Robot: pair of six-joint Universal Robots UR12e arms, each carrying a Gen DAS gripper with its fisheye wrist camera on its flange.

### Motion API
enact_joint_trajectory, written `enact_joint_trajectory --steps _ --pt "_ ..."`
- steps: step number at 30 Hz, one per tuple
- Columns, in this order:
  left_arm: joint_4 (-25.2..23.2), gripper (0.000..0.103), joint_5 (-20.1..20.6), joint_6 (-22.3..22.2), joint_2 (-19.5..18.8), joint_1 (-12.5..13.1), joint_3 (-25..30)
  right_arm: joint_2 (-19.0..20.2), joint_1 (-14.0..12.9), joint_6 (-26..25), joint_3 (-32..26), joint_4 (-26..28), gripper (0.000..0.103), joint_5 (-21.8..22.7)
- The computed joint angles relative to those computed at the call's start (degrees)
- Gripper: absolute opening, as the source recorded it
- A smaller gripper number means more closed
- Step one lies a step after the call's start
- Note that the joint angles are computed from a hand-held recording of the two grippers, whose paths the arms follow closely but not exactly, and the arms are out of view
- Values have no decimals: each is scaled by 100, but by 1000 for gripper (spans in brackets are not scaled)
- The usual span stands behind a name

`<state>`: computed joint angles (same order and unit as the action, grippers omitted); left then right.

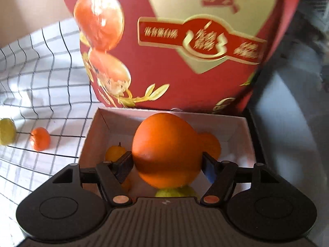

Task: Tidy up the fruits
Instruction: 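Open the left gripper to drop the tangerine into the box while the right gripper lowers the orange in, then withdraw both open grippers from the box toward the yellow pear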

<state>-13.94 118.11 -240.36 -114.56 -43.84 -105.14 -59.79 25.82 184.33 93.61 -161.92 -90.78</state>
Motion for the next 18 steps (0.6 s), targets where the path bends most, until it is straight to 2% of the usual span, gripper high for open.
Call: enact_joint_trajectory --steps 5,9,13,18 --pt "-460 54 280 -503 111 -67 -78 -405 -191 119 503 -666 73 666" --pt "-522 54 500 -721 173 -107 -196 -594 -166 12 758 -1379 74 478" --pt "-499 54 529 -937 256 -115 -378 -719 -71 -81 834 -1324 76 311" --pt "-410 54 750 -1062 370 -160 -597 -517 223 -98 574 -1004 76 463"
